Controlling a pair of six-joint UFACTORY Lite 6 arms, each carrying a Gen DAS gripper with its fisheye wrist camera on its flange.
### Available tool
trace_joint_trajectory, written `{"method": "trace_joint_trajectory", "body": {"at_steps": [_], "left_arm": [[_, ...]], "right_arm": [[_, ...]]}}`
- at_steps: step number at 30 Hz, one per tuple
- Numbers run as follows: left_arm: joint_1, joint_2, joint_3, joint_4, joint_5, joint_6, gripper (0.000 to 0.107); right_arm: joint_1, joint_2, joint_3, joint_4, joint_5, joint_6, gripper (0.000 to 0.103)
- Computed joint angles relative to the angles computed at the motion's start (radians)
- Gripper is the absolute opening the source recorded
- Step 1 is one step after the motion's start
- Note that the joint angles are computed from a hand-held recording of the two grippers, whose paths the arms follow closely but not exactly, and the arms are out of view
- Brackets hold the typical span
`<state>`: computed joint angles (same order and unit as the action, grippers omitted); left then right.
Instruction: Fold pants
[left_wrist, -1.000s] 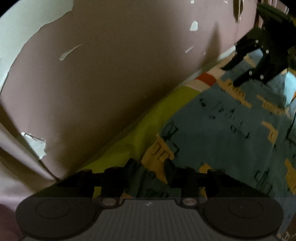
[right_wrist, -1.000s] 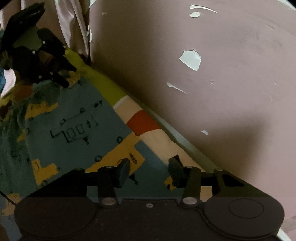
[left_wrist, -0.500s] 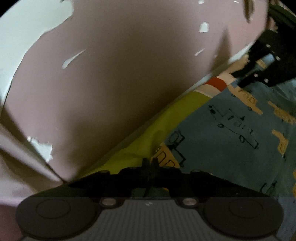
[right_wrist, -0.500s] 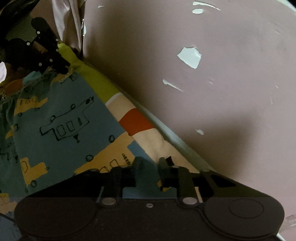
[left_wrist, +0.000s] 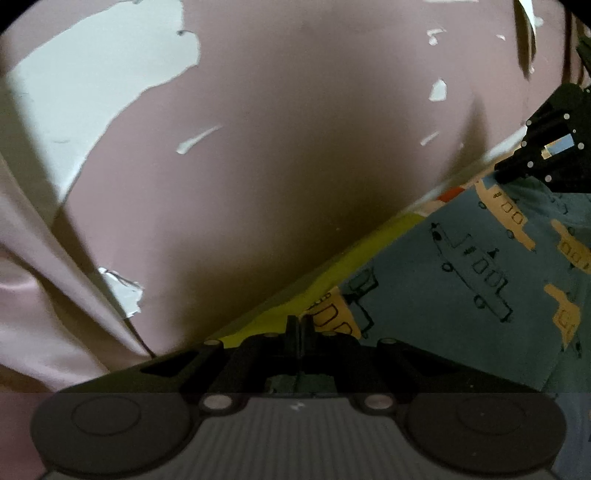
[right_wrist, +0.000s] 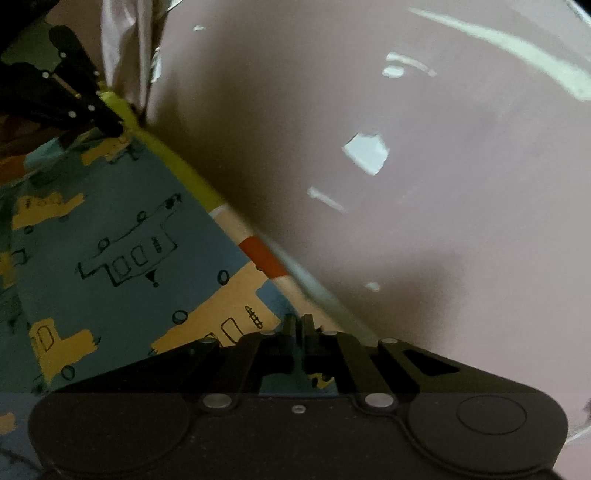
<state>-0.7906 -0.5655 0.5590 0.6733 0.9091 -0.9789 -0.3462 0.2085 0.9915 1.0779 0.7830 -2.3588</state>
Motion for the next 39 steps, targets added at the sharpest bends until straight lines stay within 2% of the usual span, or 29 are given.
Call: {"method": "trace_joint_trajectory", "body": {"at_steps": [4,7,11,17,20,23,28,34,37,39], "left_arm": [[-0.022,-0.012,0.008,0.069,0.045,-0.087,0.000],[-0.001,0.048,0.027,0.101,0.044,-0.151,0.000],[0.048,0.112,0.035,0.092,-0.001,-0.135,0.000],[0.087,0.116,0.057,0.086,-0.023,-0.109,0.000],[0.037,0.092,0.033,0.113,0.000,-0.168,0.000],[-0.040,0.041,0.008,0.128,0.052,-0.220,0.000],[-0.210,-0.085,-0.006,0.137,0.193,-0.281,0.000],[-0.549,-0.129,0.044,0.145,0.456,-0.446,0.000],[-0.732,-0.066,0.085,0.129,0.587,-0.540,0.000],[-0.796,-0.023,0.111,0.117,0.629,-0.588,0.000]], "right_arm": [[0.010,-0.021,-0.048,0.204,-0.035,-0.166,0.000],[0.066,-0.012,-0.090,0.391,-0.099,-0.301,0.000],[0.121,0.035,-0.084,0.422,-0.170,-0.312,0.001],[0.081,0.073,-0.017,0.334,-0.113,-0.199,0.001],[0.056,0.043,-0.027,0.316,-0.080,-0.185,0.001],[-0.008,-0.010,-0.053,0.288,0.000,-0.166,0.001],[-0.221,-0.083,-0.072,0.184,0.212,-0.184,0.000],[-0.403,-0.167,-0.071,0.039,0.454,-0.136,0.000],[-0.414,-0.208,-0.112,-0.018,0.466,-0.169,0.000],[-0.375,-0.223,-0.152,-0.018,0.422,-0.219,0.008]]}}
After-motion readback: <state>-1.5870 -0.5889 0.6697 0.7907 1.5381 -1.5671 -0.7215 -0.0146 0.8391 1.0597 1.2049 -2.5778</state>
